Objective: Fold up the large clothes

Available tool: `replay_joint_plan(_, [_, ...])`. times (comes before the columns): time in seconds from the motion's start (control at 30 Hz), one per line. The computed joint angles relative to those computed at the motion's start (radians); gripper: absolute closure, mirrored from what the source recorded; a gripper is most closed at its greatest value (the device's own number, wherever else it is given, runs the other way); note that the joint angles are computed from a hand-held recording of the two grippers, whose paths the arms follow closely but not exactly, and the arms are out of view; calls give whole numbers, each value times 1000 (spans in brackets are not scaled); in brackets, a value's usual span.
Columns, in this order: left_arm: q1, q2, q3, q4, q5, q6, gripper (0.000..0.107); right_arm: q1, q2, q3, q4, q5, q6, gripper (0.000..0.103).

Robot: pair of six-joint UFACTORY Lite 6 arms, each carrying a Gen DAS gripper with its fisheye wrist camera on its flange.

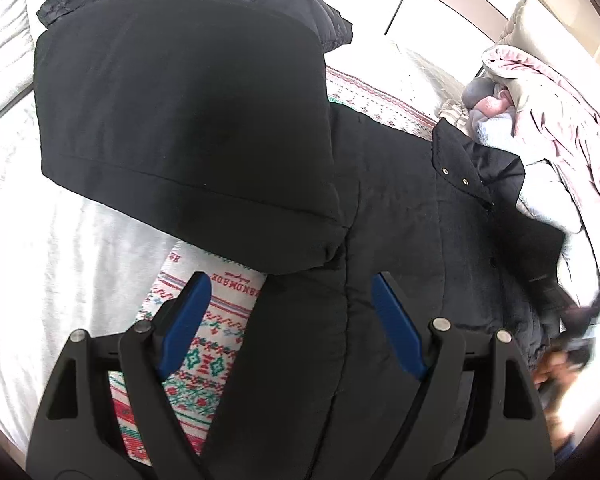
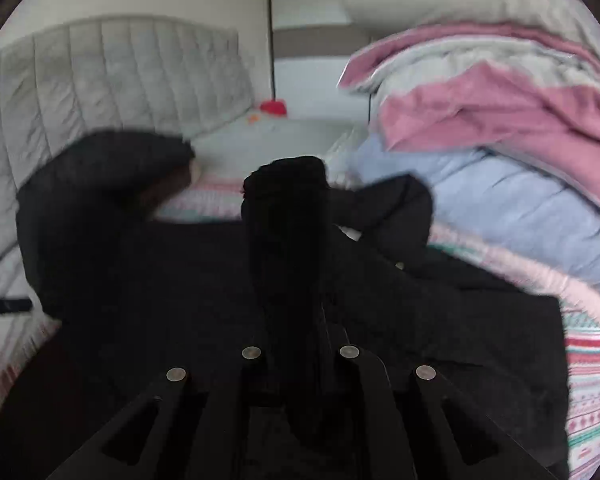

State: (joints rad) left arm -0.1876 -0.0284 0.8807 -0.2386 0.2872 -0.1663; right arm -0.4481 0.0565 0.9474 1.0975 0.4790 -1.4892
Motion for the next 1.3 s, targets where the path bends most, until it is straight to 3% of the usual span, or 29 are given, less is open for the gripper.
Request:
replay_joint_plan(0.03, [5,-7,-4,-17,5,27,24,67,51,-25,1,-90,11,95])
replay_joint_plan(0.1, [17,-24,-15,-44,8,71,24,98,122,-36,70,-159,-34,94])
replay_joint_plan(0.2, [34,-46,-31,-85,7,131,24,38,160,39,-28,-50,76,87])
replay_joint_plan(0.23, [38,-48,-32,-96,7,144,24,24,177,80,-112,10,160,82])
replay_joint_plan(0.27, [43,-45,-30,-104,9,152,24,16,181,108,-176,60,221,70])
replay_joint_plan(0.3, [47,-41,-27,-115,12,160,24,14,173,116,-212,85,249,56])
replay_joint_plan(0.37, [55,-41,-30,-148,17,190,24,11,116,92,-234,94,250,41])
replay_joint_plan(0.5, [58,-60,-43,-177,20,221,24,-57,21,3,-90,192,146,25])
replay_joint_plan(0.57, [60,-68,-48,-150,15,199,24,-70,67,-2,-88,216,168,25])
replay_joint_plan(0.7, [104,-66,-48,-214,27,263,24,1,18,-93,-103,98,113,23])
replay_joint_plan(0.83, [222,-59,-28,-365,77,437,24,-45,-105,-80,-206,290,245,23])
replay_joint_plan(0.9, [315,-53,-12,-467,120,546,24,-69,-229,-113,-277,333,275,23])
replay_joint_plan(1.07, [669,46,70,-702,262,761,24,-285,-348,-115,-557,586,426,23])
replay_joint_plan(1.2, [845,181,152,-786,303,796,25,-558,-399,-175,-557,755,234,23])
replay_joint_plan(1.3, [875,268,193,-866,320,870,25,-653,-377,-233,-528,747,153,23])
